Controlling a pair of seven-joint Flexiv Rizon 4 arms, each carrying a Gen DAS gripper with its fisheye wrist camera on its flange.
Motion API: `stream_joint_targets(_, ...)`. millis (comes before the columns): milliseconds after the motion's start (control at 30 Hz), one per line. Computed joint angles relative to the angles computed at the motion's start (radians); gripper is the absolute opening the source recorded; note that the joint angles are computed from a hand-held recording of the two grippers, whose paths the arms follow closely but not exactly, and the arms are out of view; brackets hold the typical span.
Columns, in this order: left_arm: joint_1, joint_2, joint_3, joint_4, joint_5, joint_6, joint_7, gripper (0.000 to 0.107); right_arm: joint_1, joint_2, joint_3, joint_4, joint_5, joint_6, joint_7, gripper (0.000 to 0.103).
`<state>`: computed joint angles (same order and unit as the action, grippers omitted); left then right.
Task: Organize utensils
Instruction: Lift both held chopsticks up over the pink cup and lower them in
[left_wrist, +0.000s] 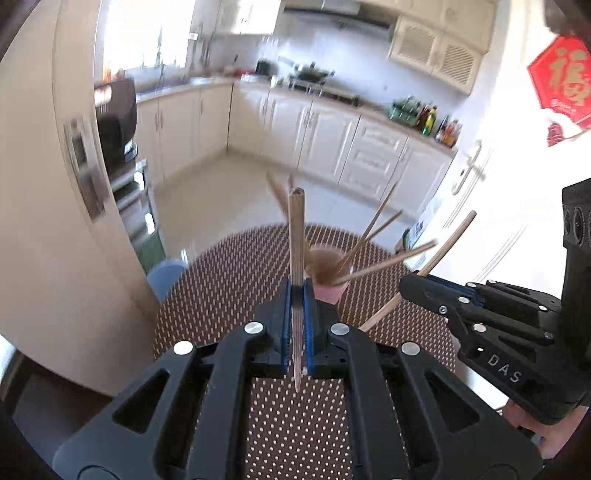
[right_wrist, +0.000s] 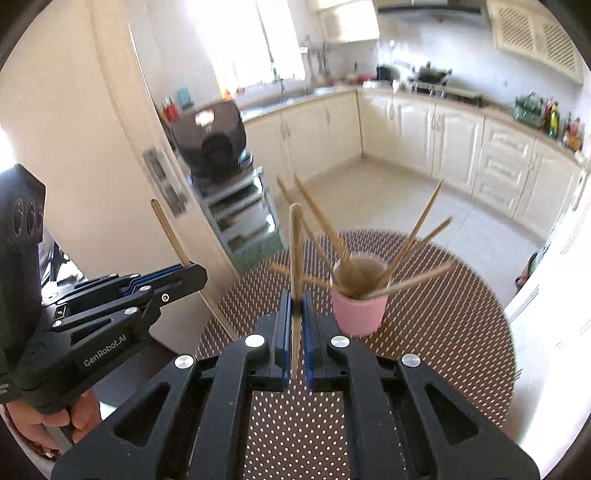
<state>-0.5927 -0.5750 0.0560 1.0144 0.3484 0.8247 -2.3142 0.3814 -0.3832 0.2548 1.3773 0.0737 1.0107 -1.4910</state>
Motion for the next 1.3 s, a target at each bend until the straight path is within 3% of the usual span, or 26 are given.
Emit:
stream_joint_targets(367,-0.089,0.008,0.060,-0.123,0.187,0.002,-0.048,0.006,0.004,0.064,-0.028,0.033,-0.070,0.161,0.058,0.004)
stream_joint_targets(633,-0.095,-0.058,0.073,-0.259,0.213,-0.006,-0.044,0.006,-0.014,0.048,-0.044,0.026,-0.133,0.258,0.086,0.004)
stream_joint_targets(933,-0.083,-0.200,0.116,-0.483,0.202,-0.053,-0.062,0.006,-0.064,-0.037,-0.015,-0.096,-0.094,0.200,0.001,0.005)
stream_joint_targets(1300,-0.012,-0.378,0.123,-0.700,0.115,-0.102,-0.078,0.006,-0.080,-0.186,-0.003,-0.293,-0.023,0.030,-0.107,0.005)
